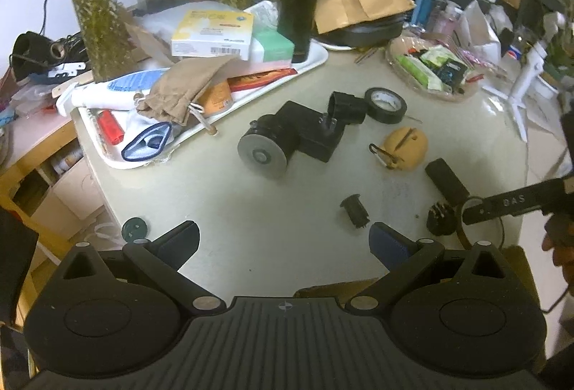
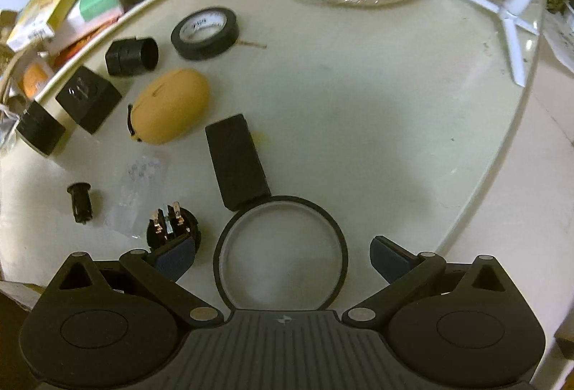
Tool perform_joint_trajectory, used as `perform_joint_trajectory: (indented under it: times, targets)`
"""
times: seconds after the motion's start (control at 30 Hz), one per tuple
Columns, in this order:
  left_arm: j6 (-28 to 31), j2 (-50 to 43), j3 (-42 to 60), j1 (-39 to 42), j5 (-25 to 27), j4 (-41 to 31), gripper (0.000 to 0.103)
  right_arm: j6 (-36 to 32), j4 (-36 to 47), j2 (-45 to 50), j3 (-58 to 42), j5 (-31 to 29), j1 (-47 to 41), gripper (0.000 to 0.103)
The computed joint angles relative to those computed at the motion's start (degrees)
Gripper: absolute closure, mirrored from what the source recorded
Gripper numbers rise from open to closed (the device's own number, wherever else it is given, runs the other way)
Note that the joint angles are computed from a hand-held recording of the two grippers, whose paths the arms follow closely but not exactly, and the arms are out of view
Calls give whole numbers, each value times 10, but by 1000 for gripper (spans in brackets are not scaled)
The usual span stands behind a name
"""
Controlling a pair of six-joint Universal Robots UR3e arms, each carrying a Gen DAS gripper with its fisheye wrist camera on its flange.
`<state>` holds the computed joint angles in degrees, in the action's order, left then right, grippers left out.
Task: Organize rigid objects
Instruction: 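Lower the right gripper onto the ring rim and close on it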
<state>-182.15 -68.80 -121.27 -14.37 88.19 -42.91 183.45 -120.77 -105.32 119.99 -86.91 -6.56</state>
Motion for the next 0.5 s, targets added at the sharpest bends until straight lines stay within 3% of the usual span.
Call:
perform_joint_trajectory:
  times: [0.33, 0.5]
  targets:
    - [33, -1, 3, 3, -23, -13, 0, -24, -21, 57, -2, -32, 29, 0]
    - [38, 14, -3, 27, -57, -20, 0, -12, -27, 33, 13, -32, 30, 14]
